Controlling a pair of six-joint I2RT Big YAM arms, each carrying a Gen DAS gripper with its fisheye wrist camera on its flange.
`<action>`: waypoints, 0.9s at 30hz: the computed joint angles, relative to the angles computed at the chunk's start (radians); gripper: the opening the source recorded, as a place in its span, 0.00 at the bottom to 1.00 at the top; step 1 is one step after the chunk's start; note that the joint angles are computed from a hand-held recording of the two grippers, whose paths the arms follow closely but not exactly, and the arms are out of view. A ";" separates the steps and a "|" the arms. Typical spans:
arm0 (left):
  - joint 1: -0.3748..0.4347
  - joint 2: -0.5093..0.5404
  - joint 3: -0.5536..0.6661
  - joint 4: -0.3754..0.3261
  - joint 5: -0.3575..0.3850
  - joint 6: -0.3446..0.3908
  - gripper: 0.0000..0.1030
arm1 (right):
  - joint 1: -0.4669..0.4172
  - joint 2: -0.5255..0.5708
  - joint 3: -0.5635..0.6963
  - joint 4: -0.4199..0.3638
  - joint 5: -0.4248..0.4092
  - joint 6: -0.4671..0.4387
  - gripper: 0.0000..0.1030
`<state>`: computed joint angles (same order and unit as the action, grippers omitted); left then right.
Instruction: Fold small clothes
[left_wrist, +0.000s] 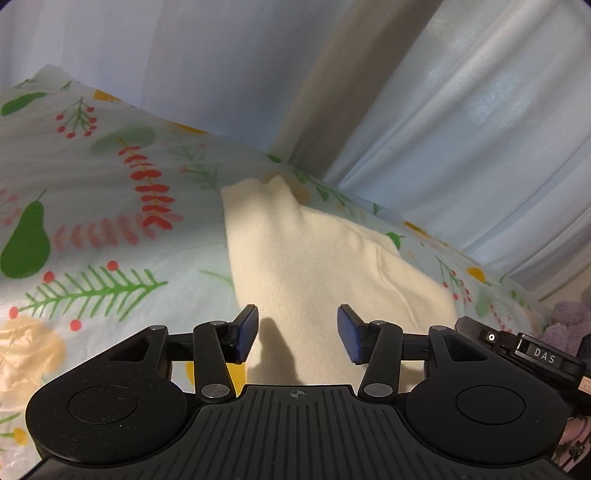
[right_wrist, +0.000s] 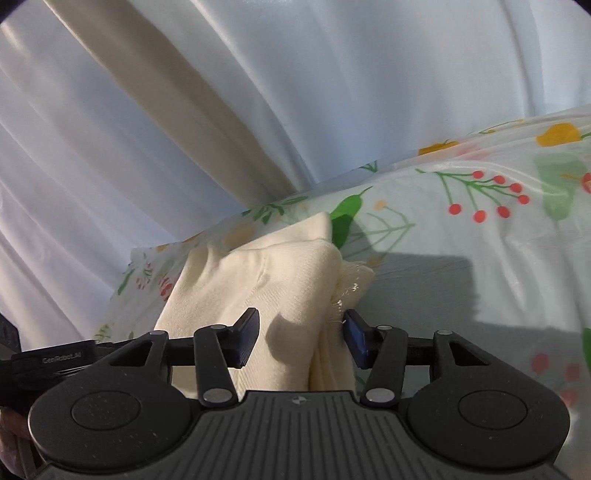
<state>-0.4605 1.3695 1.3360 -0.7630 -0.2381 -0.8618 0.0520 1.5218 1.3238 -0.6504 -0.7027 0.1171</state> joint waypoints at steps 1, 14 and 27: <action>-0.013 -0.027 -0.025 0.013 -0.015 -0.015 0.63 | -0.019 -0.028 -0.025 0.008 -0.015 -0.001 0.49; -0.199 -0.066 -0.104 -0.101 -0.112 -0.135 0.78 | -0.024 -0.214 -0.229 -0.073 -0.092 -0.045 0.50; -0.206 -0.023 -0.106 -0.118 -0.123 -0.147 0.77 | 0.043 -0.209 -0.249 -0.004 -0.040 0.052 0.13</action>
